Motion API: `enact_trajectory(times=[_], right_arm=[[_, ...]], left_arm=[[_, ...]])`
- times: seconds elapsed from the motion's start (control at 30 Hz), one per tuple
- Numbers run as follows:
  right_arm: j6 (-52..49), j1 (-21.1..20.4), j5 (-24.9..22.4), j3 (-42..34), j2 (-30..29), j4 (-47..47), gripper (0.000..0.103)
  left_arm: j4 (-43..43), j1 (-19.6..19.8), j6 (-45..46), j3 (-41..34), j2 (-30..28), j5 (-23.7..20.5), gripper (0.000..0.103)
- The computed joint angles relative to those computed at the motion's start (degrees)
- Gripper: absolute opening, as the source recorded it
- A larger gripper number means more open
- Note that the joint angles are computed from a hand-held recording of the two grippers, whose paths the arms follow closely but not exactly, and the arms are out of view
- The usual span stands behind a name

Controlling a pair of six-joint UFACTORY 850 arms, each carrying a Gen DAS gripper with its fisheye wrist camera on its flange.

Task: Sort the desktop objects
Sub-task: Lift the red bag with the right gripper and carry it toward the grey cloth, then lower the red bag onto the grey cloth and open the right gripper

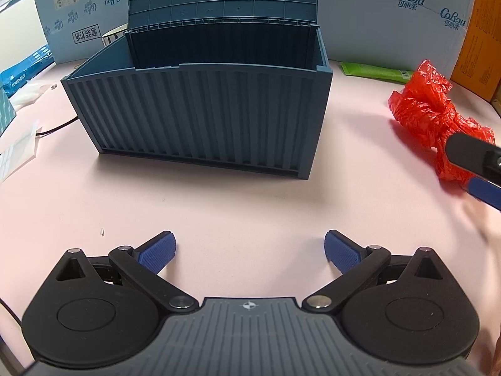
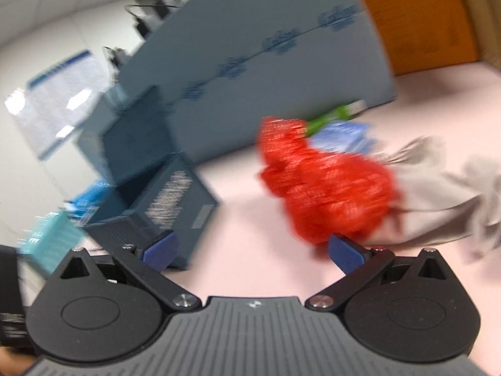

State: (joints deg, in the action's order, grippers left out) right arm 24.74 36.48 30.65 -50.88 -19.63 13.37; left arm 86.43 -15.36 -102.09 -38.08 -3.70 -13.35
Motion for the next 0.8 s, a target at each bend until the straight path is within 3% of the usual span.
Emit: enact_trajectory(times=[0.1,0.3,0.43,0.6,0.8], right_arm=[[-9.11,0.49,-1.28,-0.56,-0.40,9.51,0.103],[-19.42,0.77,-0.76,-1.80,-1.37,17.48,0.103],[-35.12,1.30,-3.25,-5.47,-2.81,30.41,0.103],[-28.89,0.59,-4.87,-4.94,-2.15,23.63,0.103],[-40.71,0.04,-8.35,-5.89,-2.82,36.45,0.103]], left_arm=[[-0.51,0.22,0.11,-0.03,-0.04,0.40,0.102],[-0.15,0.06,-0.33,0.09,0.02,0.14,0.102],[0.07,-0.09,-0.25,0.25,0.16,0.02,0.102],[-0.88,0.09,1.05,0.20,0.20,0.43,0.103],[-3.21,0.50,4.20,0.04,0.24,1.16,0.103]])
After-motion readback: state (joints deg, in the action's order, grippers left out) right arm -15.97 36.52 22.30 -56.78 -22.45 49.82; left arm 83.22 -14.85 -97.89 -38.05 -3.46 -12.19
